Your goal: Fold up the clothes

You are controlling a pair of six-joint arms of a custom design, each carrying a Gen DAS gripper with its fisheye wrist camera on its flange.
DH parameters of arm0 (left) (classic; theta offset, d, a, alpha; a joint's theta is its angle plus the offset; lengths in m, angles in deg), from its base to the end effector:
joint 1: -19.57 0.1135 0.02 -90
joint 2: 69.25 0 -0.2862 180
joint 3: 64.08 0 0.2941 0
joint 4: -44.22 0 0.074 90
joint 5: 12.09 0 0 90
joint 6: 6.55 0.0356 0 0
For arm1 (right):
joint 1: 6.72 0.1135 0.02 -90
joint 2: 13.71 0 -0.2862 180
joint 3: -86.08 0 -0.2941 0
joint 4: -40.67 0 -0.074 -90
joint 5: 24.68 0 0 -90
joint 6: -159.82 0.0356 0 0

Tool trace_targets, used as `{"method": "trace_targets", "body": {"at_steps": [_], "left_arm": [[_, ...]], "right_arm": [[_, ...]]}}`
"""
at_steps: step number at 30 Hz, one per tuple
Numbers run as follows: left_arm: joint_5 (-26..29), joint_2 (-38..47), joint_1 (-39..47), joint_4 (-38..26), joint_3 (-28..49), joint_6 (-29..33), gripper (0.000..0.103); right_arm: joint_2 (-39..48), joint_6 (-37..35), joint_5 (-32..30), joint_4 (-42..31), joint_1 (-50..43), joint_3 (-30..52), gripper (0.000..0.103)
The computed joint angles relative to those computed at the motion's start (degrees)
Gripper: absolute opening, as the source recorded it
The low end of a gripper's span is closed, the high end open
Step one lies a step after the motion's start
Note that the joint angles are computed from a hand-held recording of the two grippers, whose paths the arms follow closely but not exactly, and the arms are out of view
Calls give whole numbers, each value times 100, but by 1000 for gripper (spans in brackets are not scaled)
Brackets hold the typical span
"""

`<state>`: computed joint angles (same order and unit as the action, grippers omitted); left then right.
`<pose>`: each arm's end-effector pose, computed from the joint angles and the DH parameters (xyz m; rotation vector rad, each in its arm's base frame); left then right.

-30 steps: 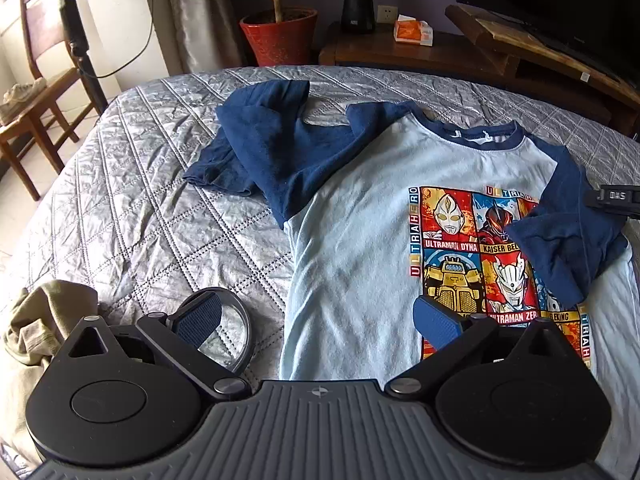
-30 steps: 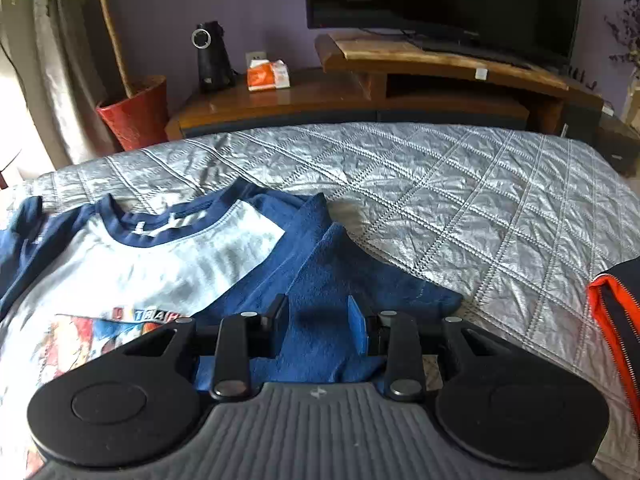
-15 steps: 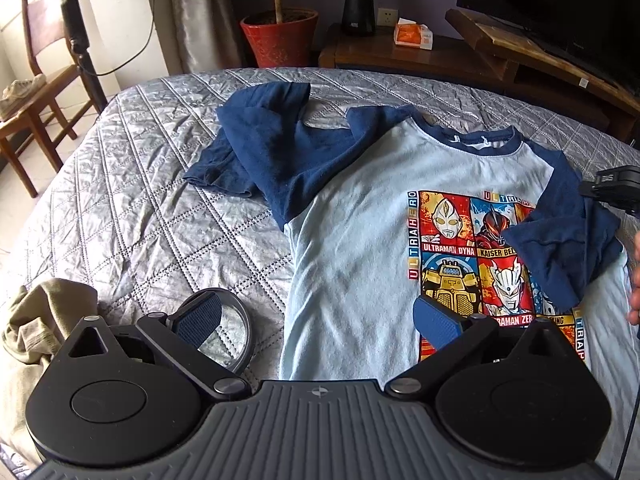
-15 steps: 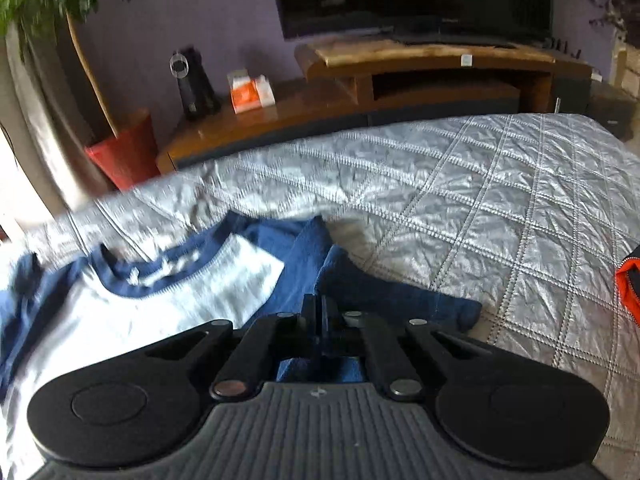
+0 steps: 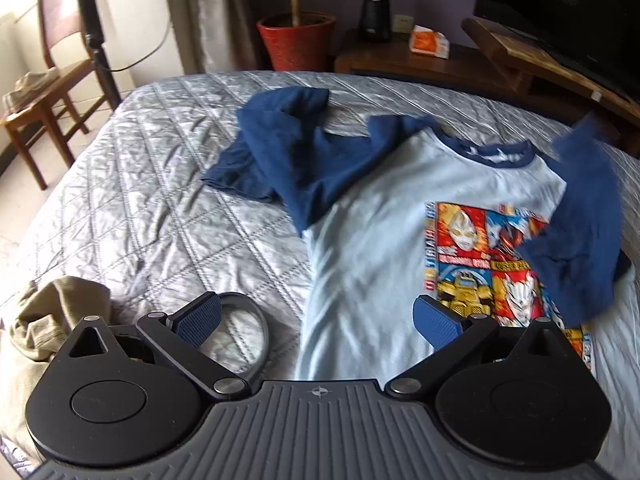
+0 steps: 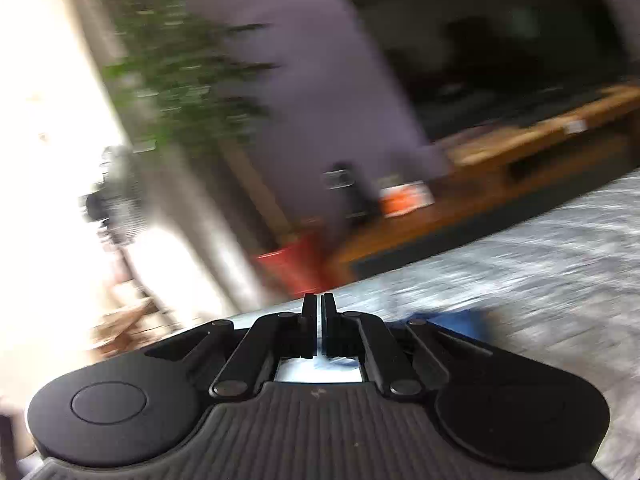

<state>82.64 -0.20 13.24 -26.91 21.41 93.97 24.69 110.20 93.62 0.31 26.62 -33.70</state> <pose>0.2611 -0.0319 0.3747 0.4023 2.4899 -0.0747 0.1501 0.0786 0.3671 0.4475 1.8220 0.4242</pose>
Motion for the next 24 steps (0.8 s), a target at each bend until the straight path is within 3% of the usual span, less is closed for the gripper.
{"method": "trace_targets", "body": {"at_steps": [5, 7, 8, 9, 11, 15, 18, 20, 24], "left_arm": [[-97, 59, 229, 95, 95, -189, 103], [-109, 78, 284, 99, 102, -202, 103], [-105, 89, 298, 89, 99, -184, 103], [-101, 95, 299, 81, 98, -170, 103], [-72, 102, 300, 74, 116, -168, 103], [-28, 116, 292, 53, 139, -196, 103], [-24, 123, 273, 46, 137, -206, 103], [8, 123, 284, 35, 131, -201, 103], [26, 115, 278, 10, 118, -167, 103]], "right_arm": [[380, 1057, 898, -782, 1994, 37, 2], [965, 1128, 1566, -1541, 2530, 372, 10], [1284, 1206, 1820, -1961, 2746, 564, 21], [1467, 1150, 1894, -2243, 2675, 667, 23], [1862, 512, 1797, -2594, 2135, 919, 25], [2249, -908, 1196, -1996, 993, 946, 25], [2721, -1786, 373, -1456, 309, 981, 28], [2991, -2014, 184, -1272, 168, 1000, 32], [3278, -1815, 114, -1123, -115, 971, 35]]}}
